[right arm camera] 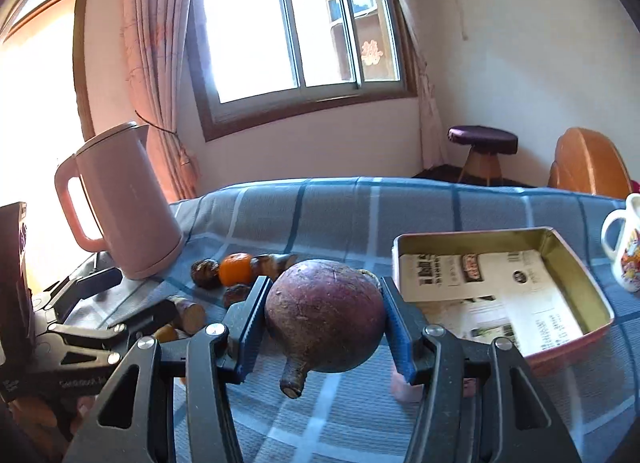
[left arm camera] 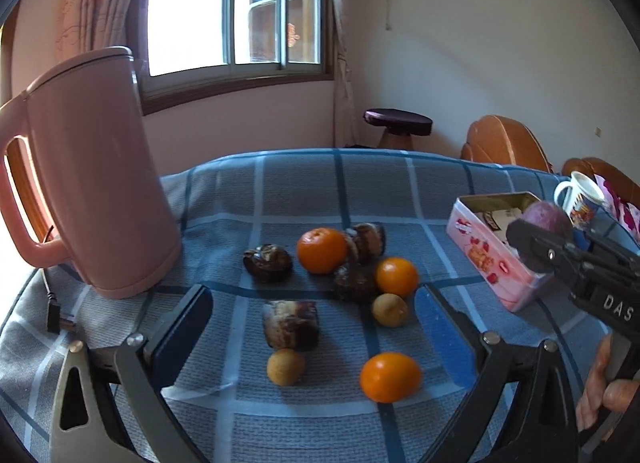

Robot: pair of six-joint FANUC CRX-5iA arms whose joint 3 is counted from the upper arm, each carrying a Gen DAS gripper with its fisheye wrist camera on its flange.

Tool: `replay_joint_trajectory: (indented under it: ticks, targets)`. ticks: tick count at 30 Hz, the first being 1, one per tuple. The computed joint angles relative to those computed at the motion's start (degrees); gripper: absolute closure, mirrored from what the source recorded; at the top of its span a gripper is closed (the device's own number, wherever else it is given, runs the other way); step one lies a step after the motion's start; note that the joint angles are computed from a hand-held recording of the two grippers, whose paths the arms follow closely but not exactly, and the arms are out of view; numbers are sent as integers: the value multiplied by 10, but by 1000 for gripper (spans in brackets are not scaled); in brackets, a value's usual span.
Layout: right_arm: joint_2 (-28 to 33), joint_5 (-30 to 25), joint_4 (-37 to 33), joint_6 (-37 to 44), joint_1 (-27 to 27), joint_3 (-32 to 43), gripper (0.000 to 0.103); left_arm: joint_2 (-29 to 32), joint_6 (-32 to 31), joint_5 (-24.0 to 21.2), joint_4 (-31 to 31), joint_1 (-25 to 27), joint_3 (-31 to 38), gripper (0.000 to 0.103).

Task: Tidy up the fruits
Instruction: 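Grasp the purple beet with the right tool while the left tool grasps an orange, then carry the beet and orange into the tin box and open both tools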

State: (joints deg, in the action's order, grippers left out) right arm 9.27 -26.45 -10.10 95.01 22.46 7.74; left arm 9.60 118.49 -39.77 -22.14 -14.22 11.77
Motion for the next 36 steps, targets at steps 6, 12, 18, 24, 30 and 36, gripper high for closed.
replay_joint_trajectory:
  ticks: [6,12,18,24,30,36]
  targets:
    - [-3,7,5,-5,-14,-4,48,45,-110,-59,41,-22,42,6]
    - [-1,-14,-23,13,-18,9,48,72,-143,-121,74,-20,71,14]
    - [6,-37,-51,30,-28,26,48,75,-179,-108,165,16,47,49]
    - [11,-31,-44,34,-33,30,48,72,-189,-97,177,15,40,59]
    - [6,-29,-85,71,-53,36,48,39,-180,-21,187,17,-6,59]
    - [2,-18,-102,95,-73,38,48,13,-123,63,158,6,-35,59]
